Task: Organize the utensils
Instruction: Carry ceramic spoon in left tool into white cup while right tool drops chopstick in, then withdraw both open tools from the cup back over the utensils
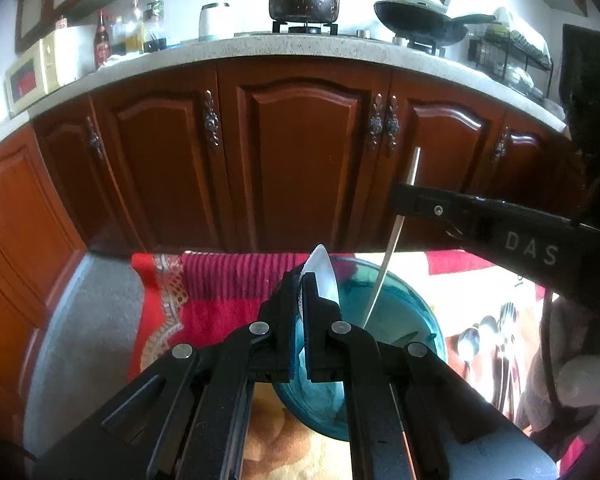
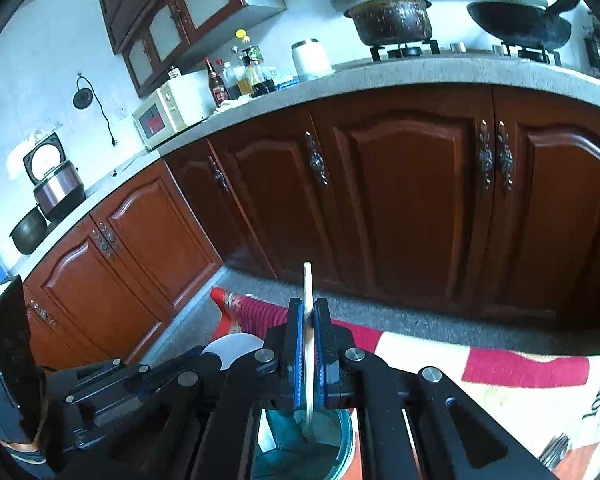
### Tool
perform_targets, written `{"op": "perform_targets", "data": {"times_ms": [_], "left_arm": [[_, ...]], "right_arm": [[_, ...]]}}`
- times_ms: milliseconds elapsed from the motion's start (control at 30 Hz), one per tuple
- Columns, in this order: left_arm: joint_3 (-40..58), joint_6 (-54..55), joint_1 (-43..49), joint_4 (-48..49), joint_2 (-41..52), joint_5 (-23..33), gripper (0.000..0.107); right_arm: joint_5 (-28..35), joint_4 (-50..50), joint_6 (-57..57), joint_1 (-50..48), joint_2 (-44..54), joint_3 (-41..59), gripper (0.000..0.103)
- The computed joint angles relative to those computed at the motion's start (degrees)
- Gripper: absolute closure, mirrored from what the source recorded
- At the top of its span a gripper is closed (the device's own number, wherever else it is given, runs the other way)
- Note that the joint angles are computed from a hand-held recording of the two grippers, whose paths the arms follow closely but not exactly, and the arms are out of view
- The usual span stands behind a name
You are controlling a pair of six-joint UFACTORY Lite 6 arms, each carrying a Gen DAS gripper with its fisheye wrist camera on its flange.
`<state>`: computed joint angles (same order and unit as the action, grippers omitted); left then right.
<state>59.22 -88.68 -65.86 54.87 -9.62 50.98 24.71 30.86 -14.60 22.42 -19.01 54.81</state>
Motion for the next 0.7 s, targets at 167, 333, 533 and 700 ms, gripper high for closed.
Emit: {"op": "perform_targets", "data": {"times_ms": [167,333,533,700], "left_arm": [[-0.98,-0.6,0.17,-1.64,-0.96,-0.45,0.1],[-2.52,-1.95,-0.12,-3.28,-3.83,-0.34,0.077],[-1.85,-4.02,-4.54,-2.82,-6.61,3.3,0.064],[0.48,-6.34,-10.07,-2.61,-6.8,7.37,0.063]], "right_arm": [[2.18,-1.4,1.46,0.04,0.52,-0.63,0.078],[3.2,-4.29,4.21,0.01,-3.23,-2.64,0.076],[6.21,-13.74,13.1,1.25,-8.92,-4.31,0.075],[9.42,-19.97,19.47,1.9,-16.55,-7.45,0.065]]}}
